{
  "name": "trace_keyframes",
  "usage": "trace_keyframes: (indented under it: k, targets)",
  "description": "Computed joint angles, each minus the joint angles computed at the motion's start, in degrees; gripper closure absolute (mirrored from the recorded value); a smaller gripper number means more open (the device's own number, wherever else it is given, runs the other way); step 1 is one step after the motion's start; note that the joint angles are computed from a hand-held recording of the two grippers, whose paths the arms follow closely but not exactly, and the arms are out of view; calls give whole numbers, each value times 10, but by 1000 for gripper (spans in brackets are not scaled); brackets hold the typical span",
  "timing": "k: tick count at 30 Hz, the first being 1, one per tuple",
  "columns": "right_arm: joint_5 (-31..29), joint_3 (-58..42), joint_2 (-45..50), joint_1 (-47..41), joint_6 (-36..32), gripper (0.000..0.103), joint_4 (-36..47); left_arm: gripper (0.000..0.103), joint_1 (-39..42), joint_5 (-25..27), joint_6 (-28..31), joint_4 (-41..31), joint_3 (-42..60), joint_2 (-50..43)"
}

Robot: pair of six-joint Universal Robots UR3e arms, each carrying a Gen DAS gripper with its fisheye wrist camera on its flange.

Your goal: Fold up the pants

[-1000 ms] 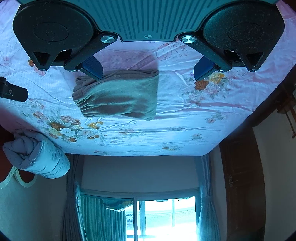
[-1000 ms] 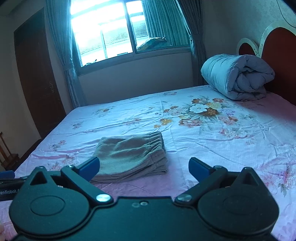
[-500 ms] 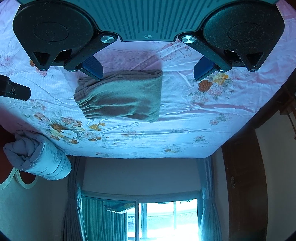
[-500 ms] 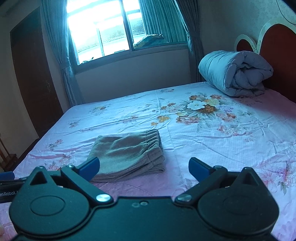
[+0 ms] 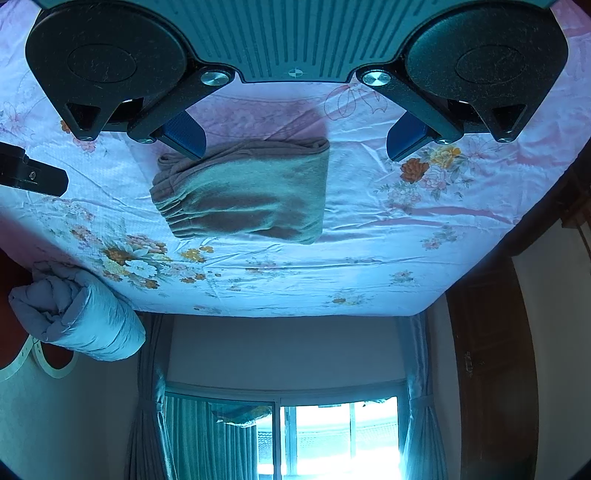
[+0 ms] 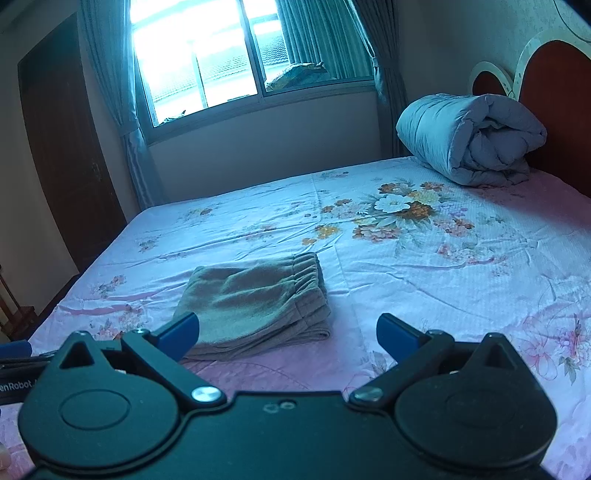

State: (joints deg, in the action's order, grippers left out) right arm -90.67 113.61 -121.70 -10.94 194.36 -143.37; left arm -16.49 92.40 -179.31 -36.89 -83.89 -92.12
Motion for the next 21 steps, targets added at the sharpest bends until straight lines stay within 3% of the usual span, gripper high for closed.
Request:
trace_keyframes:
  k: [13,17,21]
  targets:
    - [7,1,2,-6,-2,6,-2,0,-9,5,3,-2,16,-15]
    - [5,2,4,-6,-4,6,-6,0,-5,-15,7,18,8,-16]
    - [9,3,5,-10,-6,6,-8,7,-8,-26,1,38,15,-28]
